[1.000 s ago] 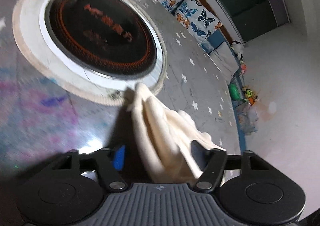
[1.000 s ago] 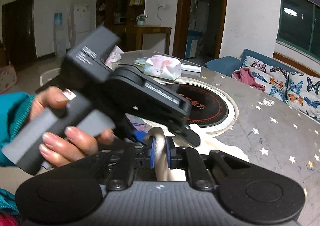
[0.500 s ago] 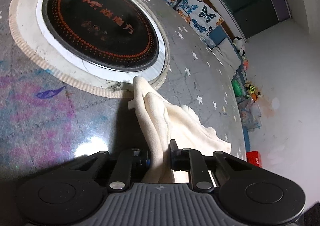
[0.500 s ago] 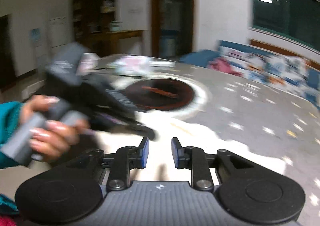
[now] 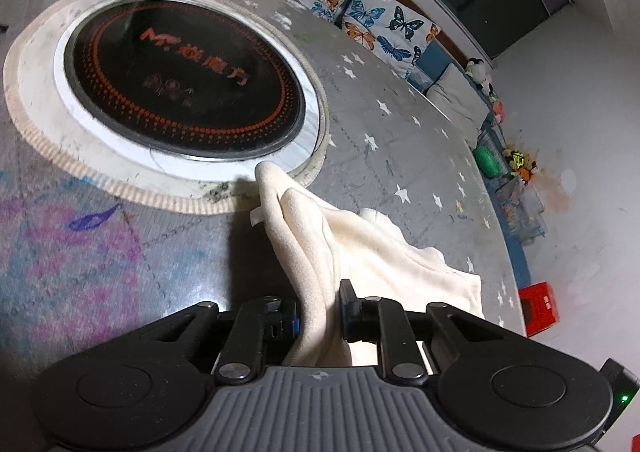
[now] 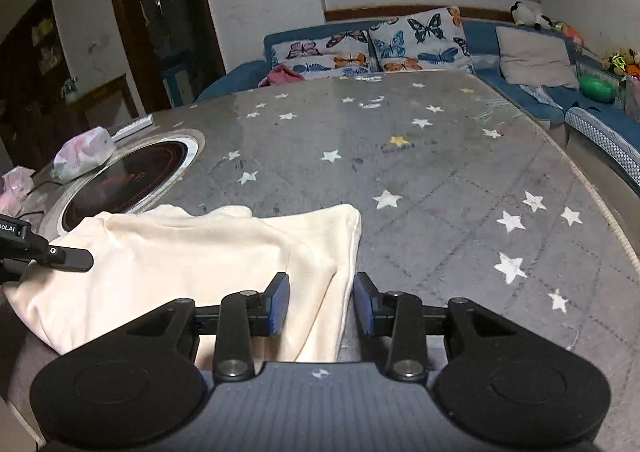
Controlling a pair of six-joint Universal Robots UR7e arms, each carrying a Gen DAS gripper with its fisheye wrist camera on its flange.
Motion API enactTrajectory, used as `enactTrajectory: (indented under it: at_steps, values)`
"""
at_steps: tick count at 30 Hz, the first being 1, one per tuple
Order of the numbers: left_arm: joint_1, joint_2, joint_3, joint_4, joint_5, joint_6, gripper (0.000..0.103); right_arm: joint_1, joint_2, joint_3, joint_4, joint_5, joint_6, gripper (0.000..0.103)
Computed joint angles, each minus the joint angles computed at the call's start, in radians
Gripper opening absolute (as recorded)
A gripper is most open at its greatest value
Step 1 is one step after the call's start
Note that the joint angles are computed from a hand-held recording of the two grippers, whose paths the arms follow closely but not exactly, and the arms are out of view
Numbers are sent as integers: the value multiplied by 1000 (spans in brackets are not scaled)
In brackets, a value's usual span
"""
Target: Fold clothes
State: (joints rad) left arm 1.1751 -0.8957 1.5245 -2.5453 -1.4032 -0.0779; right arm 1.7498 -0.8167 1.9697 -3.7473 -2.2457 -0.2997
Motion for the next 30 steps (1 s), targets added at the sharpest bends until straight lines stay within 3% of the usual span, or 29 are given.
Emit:
enactTrajectory:
  at_steps: [1,3,11,17,25,30]
  values:
    - [-4,0,0,-4,8,10,19,0,1,-1,1,6,-3,22]
    - [-13,2,-2,-11,20,35,18,-2,-4,2,3,24,-6,11]
    - [-63,25,-27,-45,35,141,17,30,-4,-20,-93,26,-90,10]
    - [-106,77,-71,-72,39,195,16,46,-13,-67,-142,-14,-187,10]
    - [-141,178,-165,-77,55,215,16,22,-21,-126,-173,-42,-273,10]
    - [-146,238,-221,-47,69,226,16,-11,-21,-144,-159,-48,-262,10]
